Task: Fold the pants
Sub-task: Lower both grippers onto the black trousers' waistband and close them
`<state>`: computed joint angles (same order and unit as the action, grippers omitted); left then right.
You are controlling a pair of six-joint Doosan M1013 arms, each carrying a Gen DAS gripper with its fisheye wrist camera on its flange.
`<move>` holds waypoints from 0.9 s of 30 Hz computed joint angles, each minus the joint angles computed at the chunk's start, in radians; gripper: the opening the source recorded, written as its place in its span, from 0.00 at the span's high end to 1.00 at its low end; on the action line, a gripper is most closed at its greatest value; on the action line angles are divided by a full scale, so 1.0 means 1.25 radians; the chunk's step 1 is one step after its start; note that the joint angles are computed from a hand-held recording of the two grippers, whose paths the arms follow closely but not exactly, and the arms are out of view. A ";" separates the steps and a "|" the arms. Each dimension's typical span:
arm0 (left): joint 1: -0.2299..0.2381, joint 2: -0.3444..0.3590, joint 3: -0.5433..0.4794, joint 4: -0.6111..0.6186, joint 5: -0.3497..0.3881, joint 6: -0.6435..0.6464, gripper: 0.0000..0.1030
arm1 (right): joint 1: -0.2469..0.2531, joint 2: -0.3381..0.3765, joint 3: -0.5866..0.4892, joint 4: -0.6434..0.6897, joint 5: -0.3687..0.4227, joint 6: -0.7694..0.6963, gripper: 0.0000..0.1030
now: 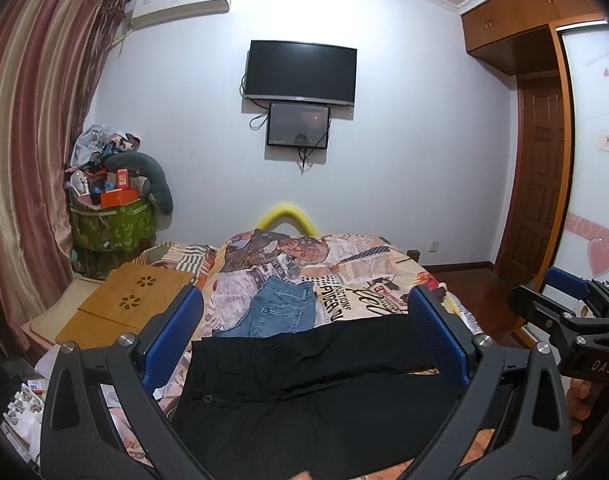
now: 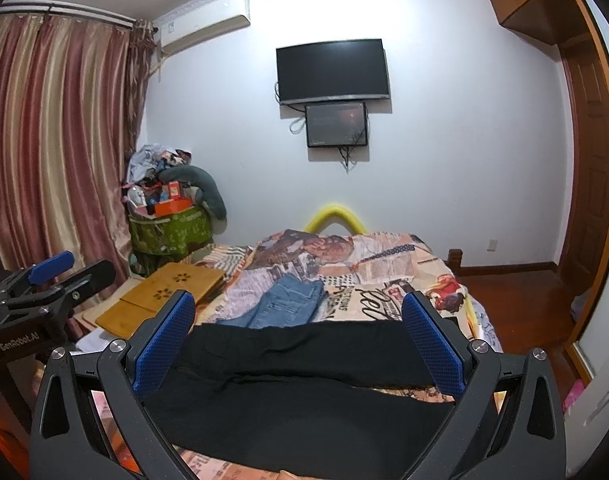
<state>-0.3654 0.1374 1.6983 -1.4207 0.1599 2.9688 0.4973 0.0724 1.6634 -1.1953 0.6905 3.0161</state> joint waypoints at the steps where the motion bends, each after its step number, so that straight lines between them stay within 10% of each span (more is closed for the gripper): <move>1: 0.001 0.009 -0.009 0.035 -0.001 -0.035 0.00 | -0.006 0.005 -0.003 0.006 0.002 -0.008 0.00; 12: 0.020 0.169 -0.201 0.771 0.079 -0.776 0.00 | -0.075 0.048 -0.007 0.037 -0.019 -0.039 0.00; 21: 0.035 0.323 -0.371 1.085 0.145 -1.112 0.00 | -0.149 0.099 -0.051 0.225 -0.050 -0.245 0.00; 27: 0.042 0.447 -0.526 1.181 0.299 -1.168 0.00 | -0.195 0.149 -0.096 0.358 -0.031 -0.413 0.00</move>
<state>-0.3125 0.6964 1.0403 0.0556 0.5332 1.5082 0.2541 0.2584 1.5438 -0.7472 0.6523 2.5002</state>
